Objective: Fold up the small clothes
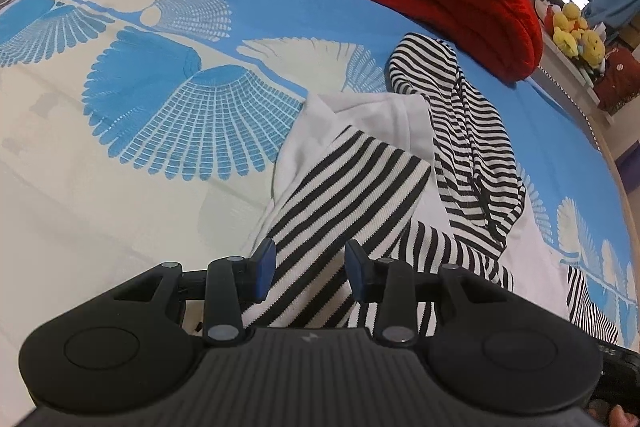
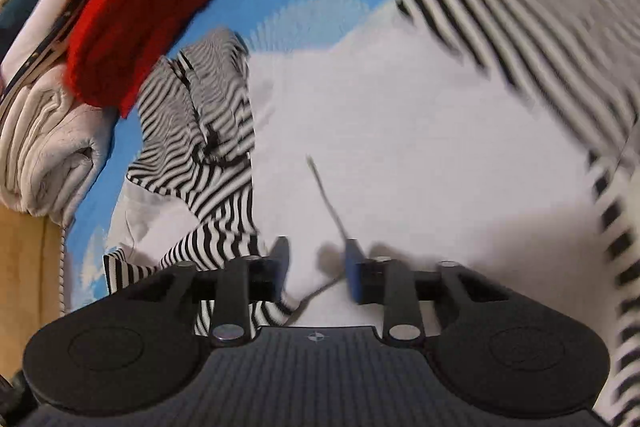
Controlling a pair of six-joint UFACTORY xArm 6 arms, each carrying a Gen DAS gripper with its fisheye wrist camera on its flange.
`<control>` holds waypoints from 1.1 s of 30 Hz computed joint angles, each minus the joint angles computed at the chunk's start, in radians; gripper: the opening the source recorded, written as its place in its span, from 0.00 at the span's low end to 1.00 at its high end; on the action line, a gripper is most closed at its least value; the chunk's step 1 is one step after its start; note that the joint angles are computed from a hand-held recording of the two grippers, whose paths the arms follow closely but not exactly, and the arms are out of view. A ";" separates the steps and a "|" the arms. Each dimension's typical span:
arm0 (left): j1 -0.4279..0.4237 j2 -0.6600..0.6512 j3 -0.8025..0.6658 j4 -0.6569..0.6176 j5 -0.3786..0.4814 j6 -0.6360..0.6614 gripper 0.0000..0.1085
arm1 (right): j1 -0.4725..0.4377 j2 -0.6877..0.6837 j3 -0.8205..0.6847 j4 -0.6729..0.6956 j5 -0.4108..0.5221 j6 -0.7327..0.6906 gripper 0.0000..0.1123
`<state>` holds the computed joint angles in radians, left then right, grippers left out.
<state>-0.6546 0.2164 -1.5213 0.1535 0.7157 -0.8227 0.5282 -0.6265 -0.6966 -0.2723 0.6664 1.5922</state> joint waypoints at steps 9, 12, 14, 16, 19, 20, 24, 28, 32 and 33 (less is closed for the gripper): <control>0.012 0.000 -0.006 0.006 0.002 0.008 0.38 | 0.015 0.048 -0.017 -0.097 0.002 0.165 0.02; 0.012 -0.004 -0.003 0.008 0.003 0.014 0.38 | 0.080 0.003 -0.069 -0.369 0.079 0.308 0.02; 0.010 -0.005 -0.002 0.009 0.002 0.021 0.38 | 0.181 -0.001 -0.160 -0.555 0.264 0.302 0.02; 0.004 0.002 -0.010 0.007 0.008 0.035 0.38 | 0.248 0.016 -0.209 -0.593 0.431 0.296 0.02; -0.008 0.021 -0.030 -0.002 0.033 0.062 0.38 | 0.216 0.035 -0.210 -0.395 0.594 0.277 0.02; -0.012 0.028 -0.036 -0.009 0.043 0.078 0.38 | 0.198 0.018 -0.186 -0.346 0.609 0.297 0.02; -0.028 0.050 -0.055 -0.036 0.074 0.154 0.38 | 0.182 0.004 -0.167 -0.364 0.581 0.303 0.06; -0.035 0.055 -0.040 -0.083 0.085 0.228 0.38 | 0.167 0.007 -0.183 -0.412 0.549 0.277 0.08; -0.044 0.080 -0.070 -0.019 0.186 0.234 0.38 | 0.122 -0.010 -0.141 -0.373 0.460 0.285 0.08; -0.048 0.086 -0.078 0.004 0.212 0.236 0.39 | 0.100 -0.020 -0.120 -0.329 0.418 0.260 0.08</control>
